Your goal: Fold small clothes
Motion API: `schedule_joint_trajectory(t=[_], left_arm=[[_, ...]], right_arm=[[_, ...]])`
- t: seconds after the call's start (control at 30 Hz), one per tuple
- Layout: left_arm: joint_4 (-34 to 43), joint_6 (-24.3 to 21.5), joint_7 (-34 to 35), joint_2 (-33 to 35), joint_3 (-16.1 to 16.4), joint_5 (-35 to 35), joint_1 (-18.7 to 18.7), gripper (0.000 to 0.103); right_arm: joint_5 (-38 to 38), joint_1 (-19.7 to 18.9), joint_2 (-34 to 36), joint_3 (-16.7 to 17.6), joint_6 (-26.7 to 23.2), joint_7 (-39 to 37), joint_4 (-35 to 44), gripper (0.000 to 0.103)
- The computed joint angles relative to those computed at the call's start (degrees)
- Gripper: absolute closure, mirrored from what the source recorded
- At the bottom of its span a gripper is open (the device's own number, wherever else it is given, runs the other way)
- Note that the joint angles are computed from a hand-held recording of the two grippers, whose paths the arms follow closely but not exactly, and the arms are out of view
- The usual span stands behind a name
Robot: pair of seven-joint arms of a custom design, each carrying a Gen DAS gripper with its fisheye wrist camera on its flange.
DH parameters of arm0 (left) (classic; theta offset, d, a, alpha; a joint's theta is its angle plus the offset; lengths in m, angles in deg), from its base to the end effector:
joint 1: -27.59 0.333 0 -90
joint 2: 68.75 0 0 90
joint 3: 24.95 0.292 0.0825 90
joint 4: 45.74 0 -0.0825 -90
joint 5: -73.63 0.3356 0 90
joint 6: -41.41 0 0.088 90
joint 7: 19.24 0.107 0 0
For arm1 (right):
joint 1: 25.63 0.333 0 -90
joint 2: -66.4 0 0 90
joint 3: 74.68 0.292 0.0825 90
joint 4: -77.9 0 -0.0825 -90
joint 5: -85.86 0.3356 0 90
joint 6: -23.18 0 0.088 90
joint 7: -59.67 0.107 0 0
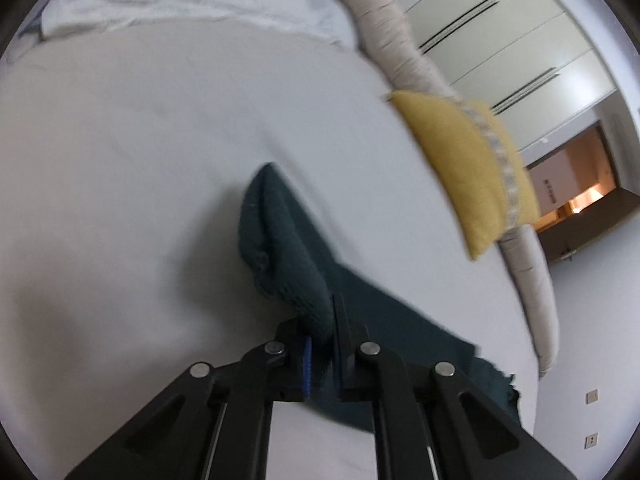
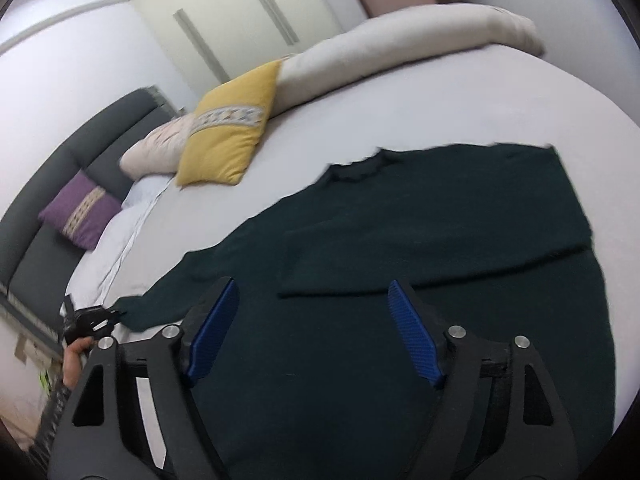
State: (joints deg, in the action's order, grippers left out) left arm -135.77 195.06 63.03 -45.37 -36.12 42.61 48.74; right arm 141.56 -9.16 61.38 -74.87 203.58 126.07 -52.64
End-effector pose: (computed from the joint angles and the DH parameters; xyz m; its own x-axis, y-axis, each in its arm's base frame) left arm 0.6486 0.1530 0.4846 0.4299 -0.6741 0.6006 -0.5486 -0.7234 -0.4192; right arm 0.4941 0.0679 0.4821 -0.0611 -0.9002 -0.4311 -0.6165 0.3738 -0.6930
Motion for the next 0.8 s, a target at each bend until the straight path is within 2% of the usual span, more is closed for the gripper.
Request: schedule_joint_trajectory(t=[0.07,0.13,0.2,0.33,0.47,0.5,0.53,0.57,0.6,0.63,0.7,0.73,0.77,0.8], left_arm=[[0.45,0.94,1.05,-1.22,-0.88,1.45,-1.83,0.095],[3.53,-0.32,2.91,-0.86,-2.02,4.02,-4.59,0.095],[6.09,-1.14,4.72,-0.36,-3.36,7.03,-8.38,0.095],[12.75,-2.83,6.16,4.02,-5.07,15.56,-18.57,0.095],[19.67,-6.24,3.44,10.12,-5.60,20.33,-25.78,0.095],[21.70,-7.44,2.72,11.78,-5.59,21.31,-27.09,0.092],[22.97,-8.81,2.36,12.96,-5.79,22.06,-28.21,0.080],[24.57,-10.75,2.68,14.31,-6.39,22.37,-28.97,0.073],[24.17,-11.20,3.58,14.46,-7.29,21.81,-28.94,0.058],[22.70,-10.53,4.18,13.74,-7.71,21.22,-28.65,0.046],[15.03,-5.91,6.70,9.53,-8.28,19.80,-27.15,0.030],[10.02,-6.25,7.51,5.89,-8.99,17.05,-25.59,0.026],[6.24,-3.49,9.66,3.87,-10.72,14.90,-23.50,0.026],[4.45,-2.72,11.47,2.76,-11.47,12.96,-22.48,0.026]], right_arm=[[3.62,-0.01,-0.39,-1.42,-0.99,-2.54,-0.27,0.032],[6.03,-0.52,-0.83,-2.07,-1.48,-3.98,-0.94,0.032],[9.85,-0.66,-1.19,-2.75,-1.96,-7.07,-1.24,0.032],[15.57,-1.77,-1.94,-3.37,-3.00,-11.44,-2.03,0.032],[16.05,-3.60,-2.46,-3.33,-4.10,-12.27,-2.98,0.032],[15.53,-4.13,-2.47,-3.39,-4.86,-11.78,-3.09,0.032],[14.57,-4.67,-2.16,-3.41,-5.74,-11.05,-2.97,0.032],[13.99,-5.07,-1.63,-3.44,-6.53,-10.89,-2.60,0.032],[13.61,-5.36,-1.08,-3.28,-6.96,-10.68,-2.11,0.032],[13.09,-5.67,-0.42,-3.09,-7.49,-10.19,-1.55,0.032],[11.43,-6.38,1.26,-2.62,-9.19,-8.40,0.09,0.031],[11.39,-6.63,2.90,-2.48,-10.76,-8.41,1.95,0.031],[11.03,-6.90,3.54,-2.00,-11.25,-8.05,2.75,0.031],[10.08,-7.05,4.78,-1.46,-11.65,-7.35,4.13,0.031]])
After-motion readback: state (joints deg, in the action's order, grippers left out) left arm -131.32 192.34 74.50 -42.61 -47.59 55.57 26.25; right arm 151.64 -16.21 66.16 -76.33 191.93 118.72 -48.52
